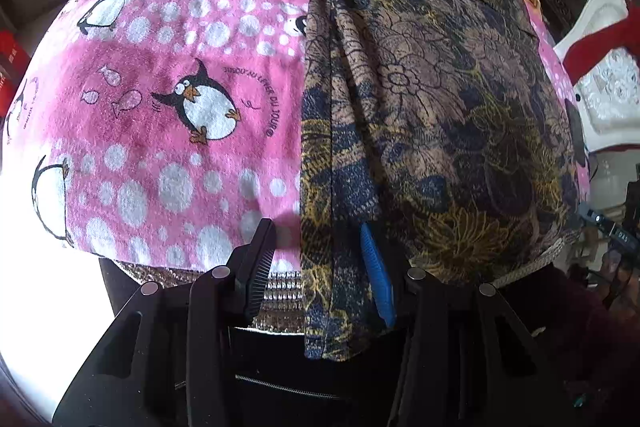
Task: Fold small clothes
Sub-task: 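Open both grippers and smooth the folded garment into a long strip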
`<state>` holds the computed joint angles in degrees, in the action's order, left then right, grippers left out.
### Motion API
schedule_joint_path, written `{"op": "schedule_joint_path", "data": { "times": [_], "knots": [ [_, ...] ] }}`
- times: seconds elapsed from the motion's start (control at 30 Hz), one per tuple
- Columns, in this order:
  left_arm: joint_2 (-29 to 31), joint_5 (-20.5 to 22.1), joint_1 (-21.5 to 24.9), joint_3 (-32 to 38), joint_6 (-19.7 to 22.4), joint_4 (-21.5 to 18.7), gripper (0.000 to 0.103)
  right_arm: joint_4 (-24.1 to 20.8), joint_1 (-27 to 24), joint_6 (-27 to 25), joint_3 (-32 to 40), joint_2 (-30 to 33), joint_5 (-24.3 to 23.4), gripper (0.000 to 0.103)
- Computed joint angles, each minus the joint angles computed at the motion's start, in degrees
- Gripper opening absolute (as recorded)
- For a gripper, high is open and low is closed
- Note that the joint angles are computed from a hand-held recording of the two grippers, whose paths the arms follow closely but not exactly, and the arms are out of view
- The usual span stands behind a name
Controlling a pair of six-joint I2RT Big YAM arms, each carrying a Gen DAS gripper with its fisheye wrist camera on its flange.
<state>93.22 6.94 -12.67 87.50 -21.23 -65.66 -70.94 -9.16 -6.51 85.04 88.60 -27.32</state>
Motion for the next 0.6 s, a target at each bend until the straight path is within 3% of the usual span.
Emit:
{"op": "schedule_joint_path", "data": {
  "times": [0.23,0.37,0.6],
  "knots": [
    [0.94,-0.36,-1.06,0.79,1.56,-3.69,0.044,0.74,-0.84,0.54,-1.81,-0.47,-3.32,0.063],
    [1.49,-0.88,-1.4,1.46,1.71,-4.15,0.044,1.19,-1.29,2.07,-2.33,-0.34,-5.62,0.063],
    [1.96,-1.39,-1.65,1.85,1.6,-4.12,0.046,0.8,-0.98,1.84,-1.84,-0.05,-5.48,0.063]
  ]
}}
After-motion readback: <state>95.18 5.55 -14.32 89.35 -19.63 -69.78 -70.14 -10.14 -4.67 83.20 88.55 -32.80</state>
